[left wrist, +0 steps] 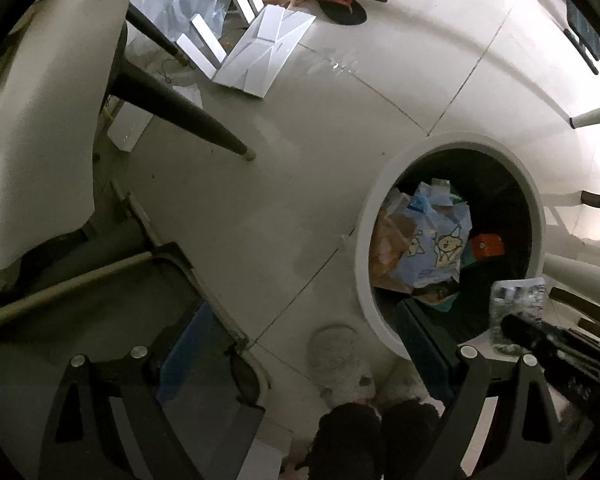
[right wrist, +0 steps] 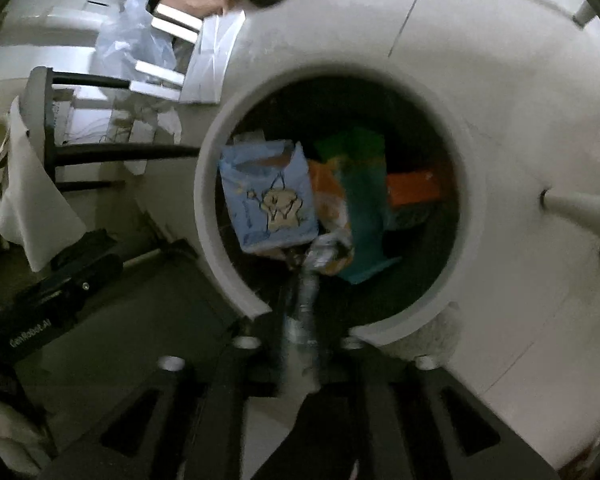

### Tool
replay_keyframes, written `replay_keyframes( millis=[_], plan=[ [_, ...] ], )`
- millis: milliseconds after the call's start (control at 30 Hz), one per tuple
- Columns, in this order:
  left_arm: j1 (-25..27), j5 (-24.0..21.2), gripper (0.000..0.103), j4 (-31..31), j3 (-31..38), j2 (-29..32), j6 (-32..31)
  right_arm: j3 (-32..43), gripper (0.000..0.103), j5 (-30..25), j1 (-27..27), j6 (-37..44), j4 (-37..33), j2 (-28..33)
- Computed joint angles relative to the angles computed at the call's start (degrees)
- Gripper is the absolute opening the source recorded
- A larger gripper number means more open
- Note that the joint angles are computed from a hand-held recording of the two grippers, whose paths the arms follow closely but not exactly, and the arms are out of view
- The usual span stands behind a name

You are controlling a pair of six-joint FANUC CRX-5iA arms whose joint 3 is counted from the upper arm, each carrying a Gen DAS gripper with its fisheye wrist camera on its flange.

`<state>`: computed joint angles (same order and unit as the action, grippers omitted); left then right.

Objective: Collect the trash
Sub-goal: 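Carry the blue bag and blister pack over the bin and release both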

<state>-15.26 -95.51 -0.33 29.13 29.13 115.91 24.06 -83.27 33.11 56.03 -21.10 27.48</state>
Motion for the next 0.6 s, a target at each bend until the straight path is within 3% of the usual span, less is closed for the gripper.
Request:
replay_keyframes(
  millis=[33,267,300,333,400,467,600],
  plan=[
    [0.1,0.1,0.093,0.2,-0.1,0.0,0.1,-0.2,0.093,0.5,-0.3,0.8,-0.9,-0.2],
    [0.5,0.0,0.093,0.6,0.1,-0.4,0.1,-2.3,0.093,4.2,-0.1,0.4,-0.7,-2.8],
    [0.6,0.1,0.093,0.7,0.0,-0.5,0.0,-2.8,0.082,4.8,0.7,0.2,1.3,-3.3],
    [0.7,0.0,0.093,0.7,0.0,-0.5,0.0,-2.5,0.058,4.6,1.2,0.0,2.4,-3.0],
    [0.8,-0.1,0.093,0.5,0.0,-0.5,-0.1,-1.7,0.031,3.6,1.1,0.1,2.2,-2.3],
    [0.7,-0.2,0.093,0.4,0.1,-0.4,-0.2,-1.3,0.03,2.8,1.4,-0.4,3.3,-1.7],
    [0.4,-0.5,0.093,-0.1,0.5,-0.8,-0.1,0.1,0.035,-2.0,5.0,-1.8,13.7,0.1]
  ],
)
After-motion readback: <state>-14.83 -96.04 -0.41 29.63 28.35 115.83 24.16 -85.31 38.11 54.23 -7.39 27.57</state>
